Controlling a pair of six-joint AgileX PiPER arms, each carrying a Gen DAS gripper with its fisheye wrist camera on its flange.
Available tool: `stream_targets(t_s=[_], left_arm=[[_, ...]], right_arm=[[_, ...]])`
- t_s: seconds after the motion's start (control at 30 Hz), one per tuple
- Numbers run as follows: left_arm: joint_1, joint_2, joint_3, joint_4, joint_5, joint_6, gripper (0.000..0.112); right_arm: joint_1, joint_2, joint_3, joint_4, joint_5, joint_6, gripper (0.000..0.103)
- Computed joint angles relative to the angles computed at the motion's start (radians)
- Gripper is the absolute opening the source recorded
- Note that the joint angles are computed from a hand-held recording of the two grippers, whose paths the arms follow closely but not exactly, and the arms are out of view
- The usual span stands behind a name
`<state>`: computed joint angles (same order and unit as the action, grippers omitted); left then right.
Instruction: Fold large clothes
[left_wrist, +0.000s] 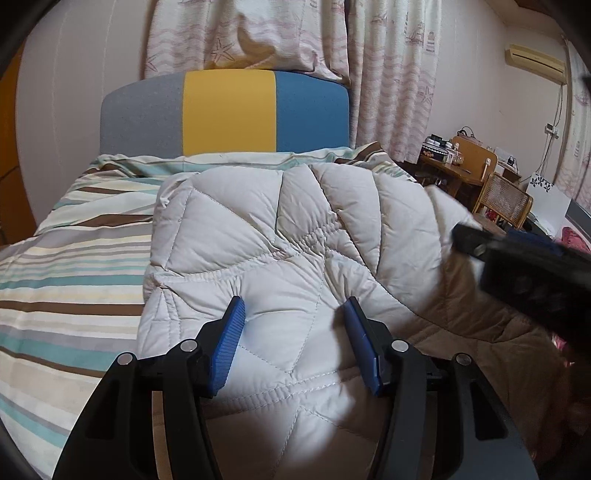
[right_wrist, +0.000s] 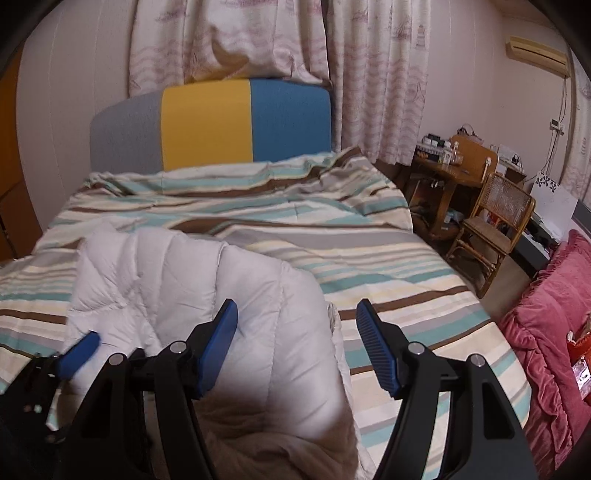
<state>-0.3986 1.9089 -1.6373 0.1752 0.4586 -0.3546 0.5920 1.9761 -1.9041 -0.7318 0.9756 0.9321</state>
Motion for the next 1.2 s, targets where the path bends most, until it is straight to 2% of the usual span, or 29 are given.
stream_targets(t_s=[0.2, 0.27, 0.37, 0.4, 0.47, 0.53, 0.6, 0.67, 0.7, 0.73, 0.8, 0.9, 0.97, 1.0, 1.07, 1.13, 1.2], left_arm=[[-0.004, 0.042, -0.057, -0.089, 0.021, 0.087, 0.058], [-0.004, 0.051, -0.066, -0.135, 0.016, 0.131, 0.066], [0.008, 0.063, -0.069, -0.327, -0.004, 0.313, 0.079], [0.013, 0.063, -0.058, -0.420, -0.019, 0.400, 0.080], [0.016, 0.058, -0.035, -0.510, -0.044, 0.482, 0.081], [0.013, 0.041, -0.011, -0.514, -0.059, 0.476, 0.081], [0.030, 0.018, -0.002, -0.571, -0.058, 0.481, 0.081], [0.049, 0.017, -0.044, -0.490, -0.046, 0.370, 0.081], [0.052, 0.027, -0.083, -0.390, -0.028, 0.271, 0.081], [0.061, 0.055, -0.162, -0.290, 0.025, 0.176, 0.081], [0.071, 0.155, -0.362, -0.179, 0.180, 0.108, 0.081], [0.080, 0.334, -0.662, -0.189, 0.418, 0.184, 0.081], [0.073, 0.423, -0.822, -0.170, 0.545, 0.175, 0.081], [0.067, 0.433, -0.842, -0.156, 0.568, 0.169, 0.081], [0.047, 0.416, -0.800, -0.108, 0.546, 0.150, 0.082], [0.033, 0.442, -0.839, -0.061, 0.563, 0.133, 0.083], [0.023, 0.447, -0.839, -0.019, 0.558, 0.111, 0.085]], right_arm=[[-0.090, 0.041, 0.054, 0.067, -0.080, -0.010, 0.069], [-0.119, 0.046, 0.089, 0.092, -0.126, -0.008, 0.069], [-0.151, 0.052, 0.152, 0.095, -0.201, 0.024, 0.069], [-0.165, 0.054, 0.179, 0.096, -0.234, 0.040, 0.069], [-0.197, 0.048, 0.239, 0.114, -0.316, 0.073, 0.070], [-0.225, 0.040, 0.278, 0.172, -0.383, 0.056, 0.070], [-0.225, 0.038, 0.279, 0.182, -0.381, 0.044, 0.070], [-0.222, 0.033, 0.280, 0.178, -0.374, 0.042, 0.070], [-0.225, 0.030, 0.283, 0.191, -0.381, 0.031, 0.070], [-0.230, 0.027, 0.285, 0.214, -0.388, 0.011, 0.070], [-0.252, 0.024, 0.257, 0.341, -0.368, -0.117, 0.070], [-0.282, -0.017, 0.227, 0.503, -0.329, -0.267, 0.070], [-0.275, -0.081, 0.247, 0.497, -0.361, -0.275, 0.070], [-0.267, -0.098, 0.240, 0.475, -0.362, -0.276, 0.070], [-0.245, -0.102, 0.185, 0.451, -0.348, -0.317, 0.068], [-0.233, -0.043, 0.066, 0.488, -0.295, -0.428, 0.064], [-0.233, 0.027, -0.027, 0.530, -0.246, -0.502, 0.053]])
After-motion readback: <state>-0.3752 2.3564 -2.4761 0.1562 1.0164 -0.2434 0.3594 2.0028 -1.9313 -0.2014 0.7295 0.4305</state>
